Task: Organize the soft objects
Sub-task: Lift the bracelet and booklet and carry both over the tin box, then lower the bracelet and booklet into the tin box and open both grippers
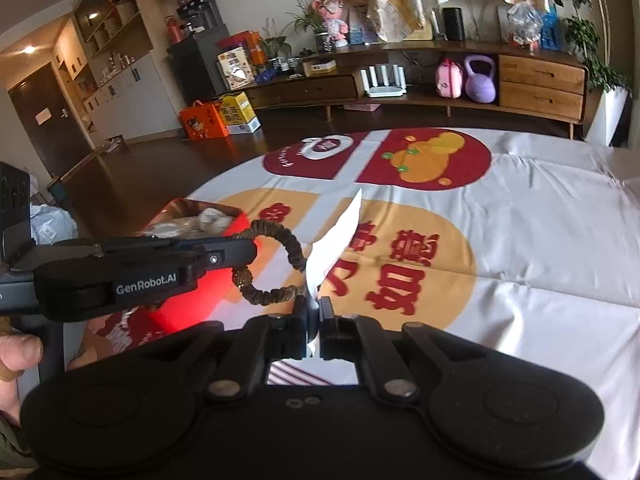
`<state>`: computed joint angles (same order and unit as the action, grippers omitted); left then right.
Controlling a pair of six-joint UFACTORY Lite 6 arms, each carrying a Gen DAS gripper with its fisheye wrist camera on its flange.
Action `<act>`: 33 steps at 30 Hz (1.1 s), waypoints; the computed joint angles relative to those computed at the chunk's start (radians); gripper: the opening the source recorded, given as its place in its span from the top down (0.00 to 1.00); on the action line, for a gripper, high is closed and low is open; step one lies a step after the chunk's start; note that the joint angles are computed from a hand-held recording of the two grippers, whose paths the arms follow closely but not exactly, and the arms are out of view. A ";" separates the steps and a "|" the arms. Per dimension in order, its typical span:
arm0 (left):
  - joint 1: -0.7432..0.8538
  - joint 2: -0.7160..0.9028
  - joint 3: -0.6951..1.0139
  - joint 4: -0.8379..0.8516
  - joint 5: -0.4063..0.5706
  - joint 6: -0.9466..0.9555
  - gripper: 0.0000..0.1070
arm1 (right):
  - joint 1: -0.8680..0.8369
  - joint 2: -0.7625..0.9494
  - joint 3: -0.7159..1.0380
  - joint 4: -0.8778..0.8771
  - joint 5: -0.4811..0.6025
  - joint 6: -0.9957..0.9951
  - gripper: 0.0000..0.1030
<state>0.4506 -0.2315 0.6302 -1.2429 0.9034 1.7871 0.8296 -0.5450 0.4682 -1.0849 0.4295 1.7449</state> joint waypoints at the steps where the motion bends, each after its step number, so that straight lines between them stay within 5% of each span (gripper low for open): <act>1: 0.026 -0.011 0.003 0.018 0.020 -0.004 0.90 | 0.025 0.008 0.016 0.004 0.011 0.014 0.96; 8: 0.236 -0.015 0.090 0.106 0.197 -0.023 0.90 | 0.229 0.119 0.158 -0.035 0.170 0.108 0.96; 15: 0.407 0.064 0.223 0.149 0.339 -0.004 0.90 | 0.303 0.257 0.310 -0.050 0.209 0.119 0.96; 33: 0.576 0.433 0.640 0.163 0.389 -0.015 0.90 | 0.275 0.706 0.752 -0.030 0.133 -0.027 0.96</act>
<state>1.0262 0.2019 1.2702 -1.0797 1.2929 1.7725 1.1042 0.1611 1.2203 -1.1153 0.5622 1.7182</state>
